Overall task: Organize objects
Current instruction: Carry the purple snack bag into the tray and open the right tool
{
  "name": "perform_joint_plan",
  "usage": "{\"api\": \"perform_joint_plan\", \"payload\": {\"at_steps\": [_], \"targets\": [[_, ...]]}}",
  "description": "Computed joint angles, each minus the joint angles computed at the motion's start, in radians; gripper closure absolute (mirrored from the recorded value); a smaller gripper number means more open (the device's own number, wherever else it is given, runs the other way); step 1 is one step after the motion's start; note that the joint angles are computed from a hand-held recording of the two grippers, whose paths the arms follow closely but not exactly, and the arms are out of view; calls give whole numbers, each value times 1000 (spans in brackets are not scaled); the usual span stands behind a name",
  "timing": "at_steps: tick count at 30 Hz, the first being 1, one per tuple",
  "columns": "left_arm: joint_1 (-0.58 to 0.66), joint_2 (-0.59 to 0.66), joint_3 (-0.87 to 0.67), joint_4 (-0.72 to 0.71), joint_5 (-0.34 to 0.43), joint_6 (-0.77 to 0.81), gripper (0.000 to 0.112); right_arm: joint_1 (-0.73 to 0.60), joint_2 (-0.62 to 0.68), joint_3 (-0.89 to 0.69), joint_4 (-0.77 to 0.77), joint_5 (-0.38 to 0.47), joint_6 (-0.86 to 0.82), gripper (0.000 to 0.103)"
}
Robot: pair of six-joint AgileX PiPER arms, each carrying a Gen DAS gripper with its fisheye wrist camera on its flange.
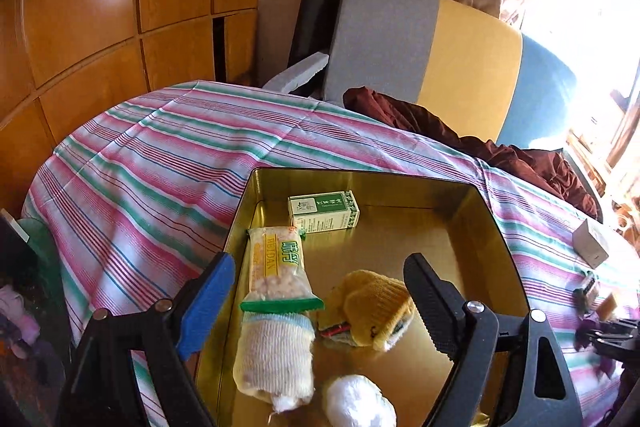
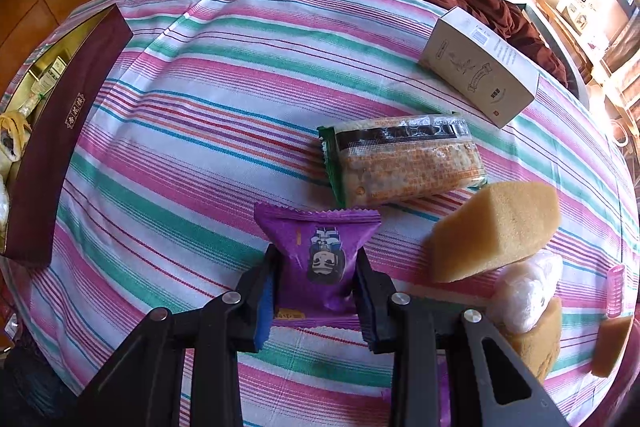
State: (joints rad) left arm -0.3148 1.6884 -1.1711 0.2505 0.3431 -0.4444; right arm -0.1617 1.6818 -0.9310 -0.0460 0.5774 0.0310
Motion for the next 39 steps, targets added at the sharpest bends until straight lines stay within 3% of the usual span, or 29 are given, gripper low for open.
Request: {"api": "perform_joint_plan", "payload": {"at_steps": [8,16,21,26,30,39], "targets": [[-33,-86,107,-26,-21,33,25,100,-37,-11,79,56,41,70],[-1,-126,170,-142,-41,135,25,141,-103,2,272,3,-28,70],[34,-144,203,-232,-54,222,25,297,36,-188,244,-38,93,70],[72,-154,239,-307,-69,297,25,401,155,-372,240,-11,120,70],[116,-163,265,-405,-75,388,25,451,306,-584,262,42,124,70],[200,-176,293,-601,-74,587,25,513,670,-1172,281,283,247,69]]}}
